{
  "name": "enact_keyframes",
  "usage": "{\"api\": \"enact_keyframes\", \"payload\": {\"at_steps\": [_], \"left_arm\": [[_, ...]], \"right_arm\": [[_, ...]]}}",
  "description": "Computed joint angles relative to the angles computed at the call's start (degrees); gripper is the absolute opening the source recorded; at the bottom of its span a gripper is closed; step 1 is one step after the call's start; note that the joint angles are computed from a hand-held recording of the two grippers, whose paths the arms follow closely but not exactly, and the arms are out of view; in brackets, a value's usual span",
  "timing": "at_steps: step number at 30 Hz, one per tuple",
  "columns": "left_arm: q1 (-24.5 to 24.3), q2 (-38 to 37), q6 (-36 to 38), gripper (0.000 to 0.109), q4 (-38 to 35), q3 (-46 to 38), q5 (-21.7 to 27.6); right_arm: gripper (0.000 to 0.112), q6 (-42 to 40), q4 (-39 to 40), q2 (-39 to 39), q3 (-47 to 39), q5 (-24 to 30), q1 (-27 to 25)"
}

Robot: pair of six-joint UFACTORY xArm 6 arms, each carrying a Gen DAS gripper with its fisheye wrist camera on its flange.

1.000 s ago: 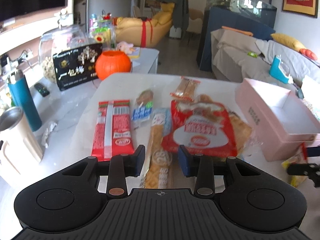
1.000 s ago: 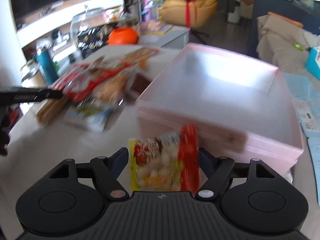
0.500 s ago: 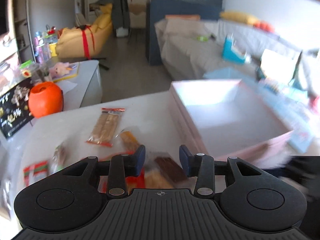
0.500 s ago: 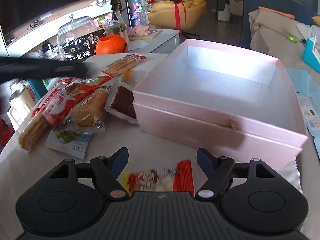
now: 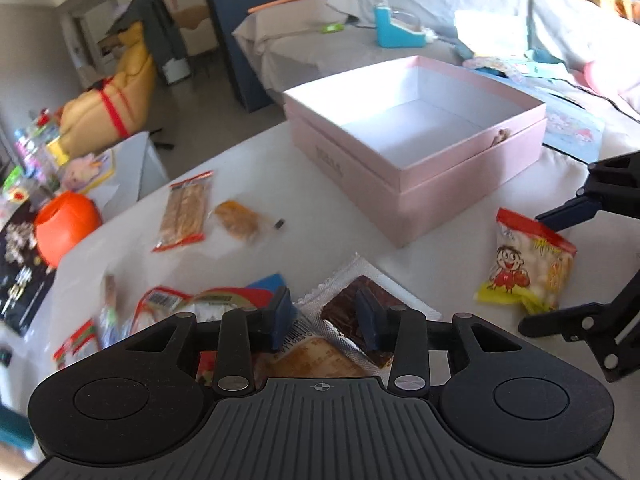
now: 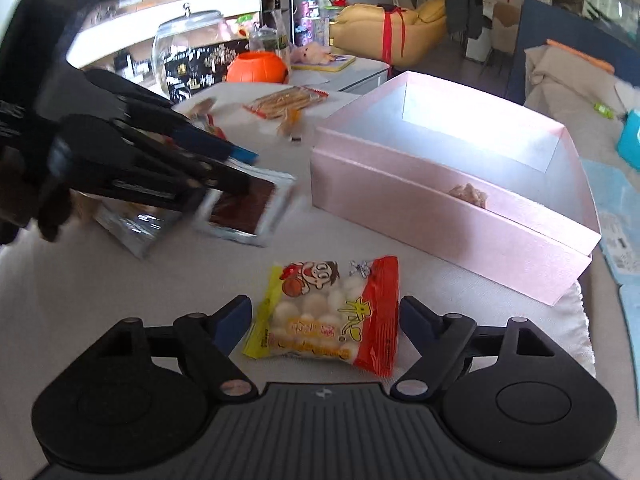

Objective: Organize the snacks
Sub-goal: 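Grasp the silver-wrapped chocolate bar with the left tool while the right tool lifts the candy bag, then carry both snacks over the pink box and open both tools to drop them in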

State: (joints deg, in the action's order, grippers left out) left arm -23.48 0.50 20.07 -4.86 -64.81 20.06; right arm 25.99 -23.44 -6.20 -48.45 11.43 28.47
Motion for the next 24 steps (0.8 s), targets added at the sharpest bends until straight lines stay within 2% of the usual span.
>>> {"api": "enact_keyframes", "payload": {"at_steps": [2, 5, 7, 10, 13, 16, 19, 22, 24], "left_arm": [[0.2, -1.0, -3.4, 0.042, -1.2, 0.2, 1.0], [0.2, -3.0, -9.0, 0.042, -5.3, 0.2, 2.8], [-0.1, -4.3, -14.5, 0.042, -4.9, 0.7, 3.4], [-0.9, -3.9, -20.6, 0.042, 1.3, -0.2, 5.1], [-2.1, -0.8, -21.9, 0.042, 3.0, -2.7, 7.2], [-3.5, 1.2, -20.5, 0.043, 4.0, -2.9, 5.8], [-4.1, 1.2, -24.1, 0.046, 11.8, -1.7, 3.2], [-3.3, 0.4, -30.9, 0.046, 19.4, -0.7, 3.5], [-2.8, -0.7, -31.3, 0.043, 18.7, 0.2, 3.7]], "right_arm": [[0.084, 1.9, -1.8, 0.1, 0.0, 0.1, -0.2], [0.085, 3.0, -0.1, -0.8, 1.7, -1.3, -1.0], [0.085, 6.9, -2.6, -1.8, 3.3, -3.1, -2.0], [0.085, 14.6, -9.7, -3.3, 5.3, -4.5, -3.3], [0.085, 19.6, -14.8, -4.2, 6.3, -5.3, -4.2], [0.085, 20.8, -14.9, -4.2, 6.1, -5.3, -4.4], [0.085, 22.4, -15.9, -4.3, 6.1, -5.2, -4.6], [0.086, 25.5, -19.1, -4.5, 6.5, -5.6, -5.0], [0.087, 27.2, -21.0, -4.4, 6.4, -5.6, -5.1]]}}
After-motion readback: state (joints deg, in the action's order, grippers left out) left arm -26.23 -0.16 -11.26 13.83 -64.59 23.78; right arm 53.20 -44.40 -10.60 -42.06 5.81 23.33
